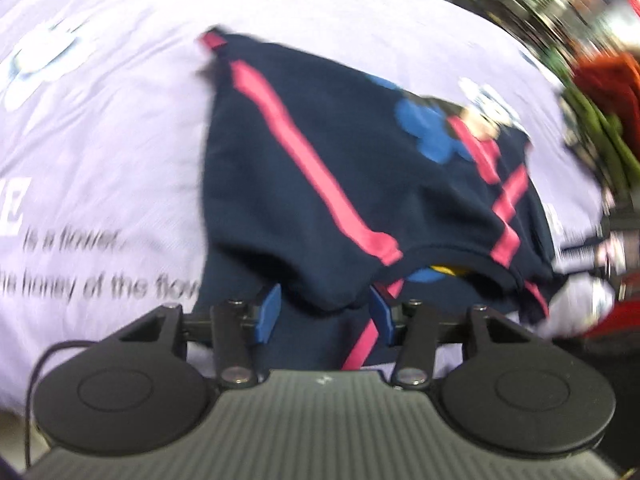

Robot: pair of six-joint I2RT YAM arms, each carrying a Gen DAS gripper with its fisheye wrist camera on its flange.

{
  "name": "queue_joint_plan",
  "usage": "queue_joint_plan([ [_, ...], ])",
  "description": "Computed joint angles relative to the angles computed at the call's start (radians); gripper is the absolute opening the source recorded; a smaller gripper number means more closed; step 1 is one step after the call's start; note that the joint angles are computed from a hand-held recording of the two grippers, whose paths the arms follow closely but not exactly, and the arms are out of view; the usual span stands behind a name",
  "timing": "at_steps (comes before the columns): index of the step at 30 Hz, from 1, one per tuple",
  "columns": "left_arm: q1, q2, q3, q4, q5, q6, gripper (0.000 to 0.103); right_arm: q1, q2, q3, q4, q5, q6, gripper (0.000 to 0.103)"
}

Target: Fold small clothes

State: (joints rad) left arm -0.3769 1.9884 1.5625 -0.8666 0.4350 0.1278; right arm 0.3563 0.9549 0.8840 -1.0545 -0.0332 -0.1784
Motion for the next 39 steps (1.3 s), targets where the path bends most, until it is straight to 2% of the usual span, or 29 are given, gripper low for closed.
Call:
queue_joint_plan([
  [6,-0.026,0.035,-0.027,0.089,-0.037,-0.150,0.048,-0.023,0.081,-0.042,0.075,-0.024,-0.059,0.036],
  [8,-0.047,0.051,-0.023,0.108,-0.054,-0.181,0.046,-0.009,0.107,-0.052,0.096,-0.002,-0.072,0.036],
  [9,-0.055,0.048,-0.033,0.132,-0.061,-0.187,0.036,-0.010,0.115,-0.057,0.106,-0.004,-0.078,0.036],
  [10,-0.061,0.041,-0.044,0.152,-0.070,-0.192,0.015,-0.014,0.126,-0.058,0.112,-0.014,-0.071,0.033],
  [11,-0.064,0.040,-0.044,0.152,-0.072,-0.199,0.007,-0.022,0.134,-0.053,0.108,-0.024,-0.054,0.018],
  [12,-0.063,0.034,-0.048,0.154,-0.069,-0.211,0.007,-0.036,0.134,-0.047,0.101,-0.039,-0.039,0.014],
  [16,-0.039,-0.071,-0.123,0.184,-0.037,-0.223,0.006,-0.088,0.090,0.010,0.023,-0.107,-0.027,0.013],
  [20,-0.008,-0.144,-0.178,0.123,-0.053,-0.168,0.006,-0.121,0.054,0.066,-0.078,-0.165,-0.077,0.013],
  [24,-0.026,-0.126,-0.252,0.163,-0.098,-0.163,0.007,-0.094,0.049,-0.027,-0.033,-0.148,-0.063,0.014],
  [25,-0.046,-0.117,-0.261,0.184,-0.128,-0.161,0.009,-0.082,0.060,-0.057,-0.009,-0.136,-0.045,0.016],
  [26,-0.068,-0.115,-0.271,0.208,-0.165,-0.145,0.009,-0.075,0.071,-0.080,0.011,-0.130,-0.037,0.023],
  [27,-0.088,-0.118,-0.275,0.224,-0.190,-0.133,0.010,-0.068,0.078,-0.100,0.030,-0.123,-0.029,0.024],
  [29,-0.115,-0.114,-0.244,0.187,-0.224,-0.111,0.017,-0.071,0.070,-0.118,0.046,-0.124,0.004,0.028],
  [30,-0.122,-0.117,-0.232,0.161,-0.232,-0.086,0.029,-0.093,0.062,-0.115,0.039,-0.145,0.018,0.031],
  [31,-0.126,-0.125,-0.223,0.138,-0.240,-0.061,0.049,-0.124,0.050,-0.108,0.022,-0.169,0.028,0.041],
  [32,-0.134,-0.140,-0.219,0.115,-0.253,-0.041,0.059,-0.162,0.032,-0.098,-0.004,-0.190,0.028,0.050],
  [33,-0.149,-0.156,-0.215,0.097,-0.277,-0.030,0.066,-0.203,0.012,-0.082,-0.032,-0.207,0.027,0.051],
  [34,-0.157,-0.181,-0.217,0.084,-0.291,-0.016,0.066,-0.248,-0.013,-0.068,-0.057,-0.225,0.027,0.054],
  [35,-0.165,-0.201,-0.208,0.068,-0.291,-0.002,0.066,-0.303,-0.034,-0.051,-0.083,-0.243,0.023,0.062],
  [36,-0.175,-0.226,-0.207,0.063,-0.291,0.013,0.066,-0.364,-0.049,-0.033,-0.108,-0.256,0.015,0.066],
  [39,-0.230,-0.260,-0.167,0.063,-0.287,0.041,0.065,-0.618,-0.049,0.011,-0.155,-0.335,-0.022,0.069],
])
